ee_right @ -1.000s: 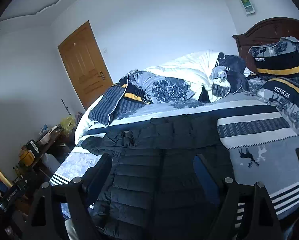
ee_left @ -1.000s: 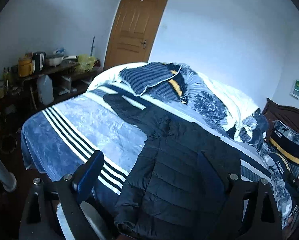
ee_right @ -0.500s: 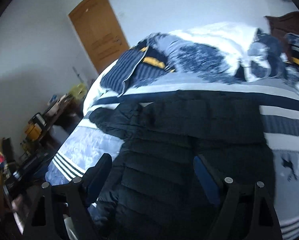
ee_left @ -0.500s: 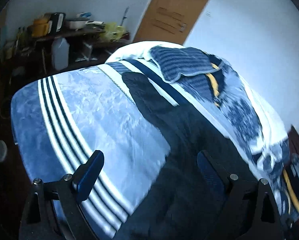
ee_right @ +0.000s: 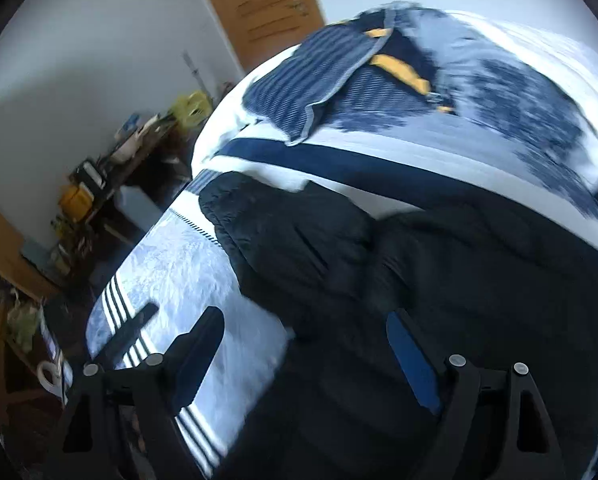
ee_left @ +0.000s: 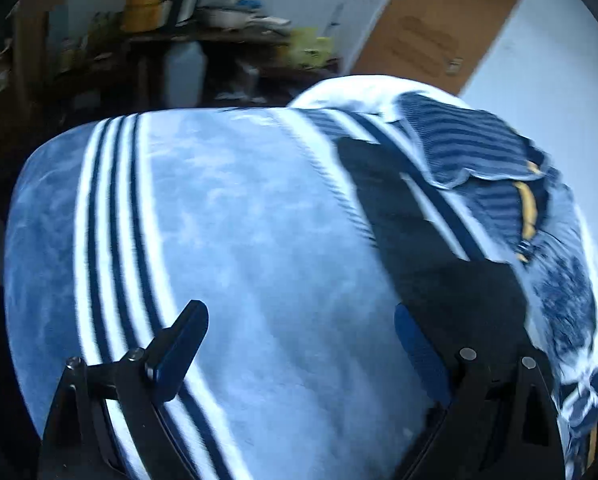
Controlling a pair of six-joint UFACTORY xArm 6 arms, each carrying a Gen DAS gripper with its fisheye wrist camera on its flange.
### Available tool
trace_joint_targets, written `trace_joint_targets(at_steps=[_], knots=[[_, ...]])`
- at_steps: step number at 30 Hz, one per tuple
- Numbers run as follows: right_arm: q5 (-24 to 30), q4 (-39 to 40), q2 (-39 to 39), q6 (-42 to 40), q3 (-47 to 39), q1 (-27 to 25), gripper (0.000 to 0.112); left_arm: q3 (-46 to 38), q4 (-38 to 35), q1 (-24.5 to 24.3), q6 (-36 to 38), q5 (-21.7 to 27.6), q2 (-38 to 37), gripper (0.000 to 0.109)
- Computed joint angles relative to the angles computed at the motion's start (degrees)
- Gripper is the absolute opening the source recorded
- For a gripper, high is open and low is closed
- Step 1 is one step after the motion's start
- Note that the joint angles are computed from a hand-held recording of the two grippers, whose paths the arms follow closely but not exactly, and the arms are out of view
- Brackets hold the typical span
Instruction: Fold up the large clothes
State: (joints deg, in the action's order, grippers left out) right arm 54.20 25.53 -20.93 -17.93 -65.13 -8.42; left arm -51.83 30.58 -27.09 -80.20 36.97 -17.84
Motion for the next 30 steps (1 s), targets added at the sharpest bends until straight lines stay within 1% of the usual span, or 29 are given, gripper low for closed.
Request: trace_joint_targets(at_steps=[2,4,5,6,7,9,10,12,14,15,16,18,19,20,21,22,23,24,25,26,27,29,30], knots=[[-2.59,-2.06,6.54,1.11,-4.14,4.33,0.086,0.65,1.07,1.43,-1.28,0.38,-0.54,0.094],[-3.03,-3.91,14.44,2.21,-10.05,8.26,0.086,-0.01,1.75,2.30,-1.69,2.71,-0.22,0.094],[-3.32,-5.17,18.08,2.62,-12.84,10.05,0.086,0.16,0.87,2.86,-1.29,2.59,-0.23,0.094],[-3.08,-7.35,22.88,3.11,-16.84,12.23,0.086,0.85,-0.66,3.70,-0.66,1.75,-0.50,0.094],[-3.09,-8.93,25.71,3.39,-19.19,13.39,0.086,1.70,-2.80,4.64,0.74,0.53,-0.79,0.094],[-1.80,-13.92,34.43,5.45,-27.26,16.70,0.086,2.64,-4.74,5.68,2.62,0.19,-1.29,0.094],[-1.27,-15.23,37.72,6.13,-30.50,17.64,0.086,2.74,-5.22,6.05,3.09,0.26,-1.25,0.094],[-0.29,-18.58,46.73,8.75,-39.70,20.02,0.086,3.73,-6.55,7.06,3.64,-0.30,-1.93,0.094],[-0.04,-21.73,52.45,10.89,-45.66,21.62,0.086,4.29,-6.26,7.96,2.81,-0.95,-2.06,0.094],[0.09,-23.30,55.21,11.81,-48.87,22.38,0.086,4.19,-6.49,8.20,2.94,-0.50,-1.84,0.094],[1.02,-24.59,58.72,12.86,-53.34,23.09,0.086,4.22,-7.33,8.52,3.58,-0.54,-1.62,0.094],[5.27,-27.49,67.26,15.91,-65.31,24.35,0.086,4.45,-9.68,9.11,5.30,-1.30,-1.17,0.094],[6.64,-29.27,70.08,17.33,-69.22,24.83,0.086,4.47,-10.33,9.25,5.77,-1.57,-0.98,0.094],[7.23,-30.43,72.17,17.93,-71.91,25.16,0.086,4.38,-10.55,9.29,5.98,-1.57,-0.82,0.094],[6.56,-31.44,73.26,18.42,-72.94,25.47,0.085,4.23,-10.70,9.33,6.25,-1.61,-0.61,0.094],[5.00,-32.61,72.77,19.27,-71.65,25.68,0.082,4.17,-10.75,9.33,6.48,-1.58,-0.62,0.094],[5.66,-32.08,73.19,19.13,-72.76,25.79,0.065,4.06,-10.41,9.27,6.33,-1.49,-0.62,0.094],[8.02,-31.82,74.18,19.06,-75.82,26.01,0.030,4.11,-10.01,9.26,6.12,-1.62,-0.72,0.094],[9.17,-32.23,73.72,19.86,-76.47,26.11,0.009,4.20,-9.51,9.24,5.88,-1.76,-0.91,0.094],[8.73,-30.24,71.64,19.95,-74.73,25.69,0.005,4.19,-8.91,9.11,5.45,-1.69,-1.01,0.094],[6.91,-26.63,67.88,19.14,-70.59,24.88,0.005,4.14,-8.23,8.92,4.95,-1.77,-1.13,0.094],[0.42,-21.27,58.13,17.96,-58.65,23.12,0.005,4.43,-7.44,8.66,5.03,-3.35,-1.42,0.094],[-1.77,-16.66,52.24,17.00,-52.65,21.41,0.005,4.31,-6.79,8.37,5.33,-3.95,-1.40,0.094]])
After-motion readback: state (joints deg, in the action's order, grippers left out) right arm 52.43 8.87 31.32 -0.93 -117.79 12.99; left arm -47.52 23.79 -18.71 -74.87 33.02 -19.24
